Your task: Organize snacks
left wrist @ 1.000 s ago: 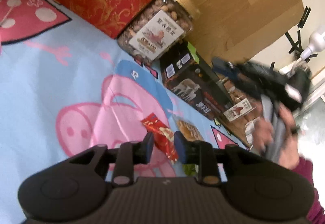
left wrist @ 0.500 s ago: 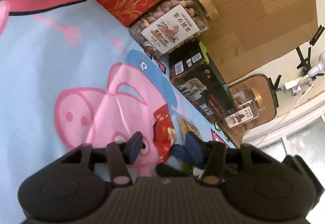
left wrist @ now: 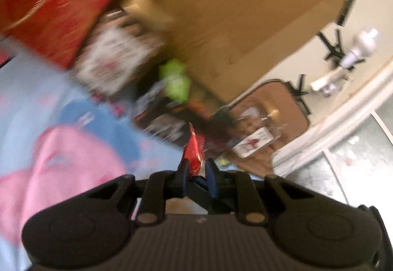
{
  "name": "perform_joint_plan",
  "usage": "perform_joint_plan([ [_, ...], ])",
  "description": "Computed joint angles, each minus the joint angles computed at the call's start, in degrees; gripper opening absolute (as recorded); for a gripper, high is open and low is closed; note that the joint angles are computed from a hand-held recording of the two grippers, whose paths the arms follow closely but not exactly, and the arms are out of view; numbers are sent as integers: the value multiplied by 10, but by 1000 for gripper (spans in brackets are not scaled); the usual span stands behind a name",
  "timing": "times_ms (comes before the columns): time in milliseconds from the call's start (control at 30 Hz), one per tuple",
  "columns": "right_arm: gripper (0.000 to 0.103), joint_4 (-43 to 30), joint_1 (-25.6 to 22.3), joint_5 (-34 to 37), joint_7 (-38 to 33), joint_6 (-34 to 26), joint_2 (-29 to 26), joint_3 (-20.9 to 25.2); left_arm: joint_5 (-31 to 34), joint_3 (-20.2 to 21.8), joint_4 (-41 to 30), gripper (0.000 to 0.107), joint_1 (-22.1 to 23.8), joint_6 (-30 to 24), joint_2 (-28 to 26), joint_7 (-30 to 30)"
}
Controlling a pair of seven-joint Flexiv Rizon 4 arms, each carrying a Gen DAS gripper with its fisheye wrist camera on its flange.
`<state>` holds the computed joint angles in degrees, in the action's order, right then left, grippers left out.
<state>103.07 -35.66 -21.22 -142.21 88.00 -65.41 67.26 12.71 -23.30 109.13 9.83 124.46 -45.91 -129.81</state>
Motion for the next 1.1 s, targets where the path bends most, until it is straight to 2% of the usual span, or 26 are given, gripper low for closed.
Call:
perform_joint_plan([
  [100, 2, -21, 15, -16, -1, 63, -4, -15, 23, -36, -81, 14, 6, -49, -29, 28],
  [200, 2, -64, 44, -32, 21, 96, -6, -44, 38, -88, -175, 14, 16, -94, -85, 71],
  [300, 2, -121, 102, -39, 45, 142, 0, -112, 31, -130, -251, 14, 19, -141, -137, 112],
  [333, 3, -146, 111, -21, 46, 122, -3, -114, 16, -132, -261, 15, 16, -156, -142, 118],
  [367, 3, -168, 104, -13, 57, 79, -11, -98, 3, -138, -261, 15, 19, -170, -143, 122],
  [400, 7, -184, 80, -31, 88, 13, -30, -63, 6, -152, -252, 15, 30, -168, -146, 131],
  [433, 8, -196, 52, -45, 100, -56, -55, -16, 10, -158, -238, 21, 38, -158, -144, 141],
  [467, 8, -204, 30, -32, 90, -114, -75, 23, 13, -155, -217, 23, 45, -148, -134, 150],
  [500, 9, -212, 12, -20, 78, -171, -90, 51, 2, -134, -194, 30, 41, -147, -113, 156],
  [567, 16, -221, -1, 1, 68, -243, -99, 63, -45, -54, -151, 36, 1, -140, -62, 158],
  [633, 25, -223, 6, 15, 71, -256, -93, 46, -83, -2, -116, 46, -27, -128, -36, 162],
  [700, 41, -228, 20, 25, 68, -261, -90, 29, -118, 35, -87, 55, -48, -123, -20, 160],
  [767, 54, -231, 34, 39, 70, -268, -83, 17, -124, 26, -68, 58, -35, -118, -23, 157],
  [800, 56, -248, 45, 46, 73, -287, -85, 14, -125, 15, -63, 58, -25, -126, -27, 154],
  [867, 56, -256, 59, 59, 79, -307, -76, 2, -123, -5, -65, 56, -9, -137, -41, 157],
  [900, 56, -259, 69, 61, 75, -306, -73, -8, -121, -13, -69, 52, -4, -145, -49, 161],
  [967, 56, -261, 94, 62, 75, -299, -61, -36, -117, -41, -78, 34, 15, -166, -69, 172],
  [1033, 47, -253, 99, 76, 66, -286, -54, -44, -107, -72, -83, 27, 33, -155, -94, 184],
  [1067, 40, -253, 104, 82, 64, -280, -50, -50, -111, -70, -85, 25, 30, -155, -93, 186],
  [1100, 38, -245, 108, 89, 66, -256, -41, -62, -115, -63, -85, 24, 22, -151, -90, 187],
])
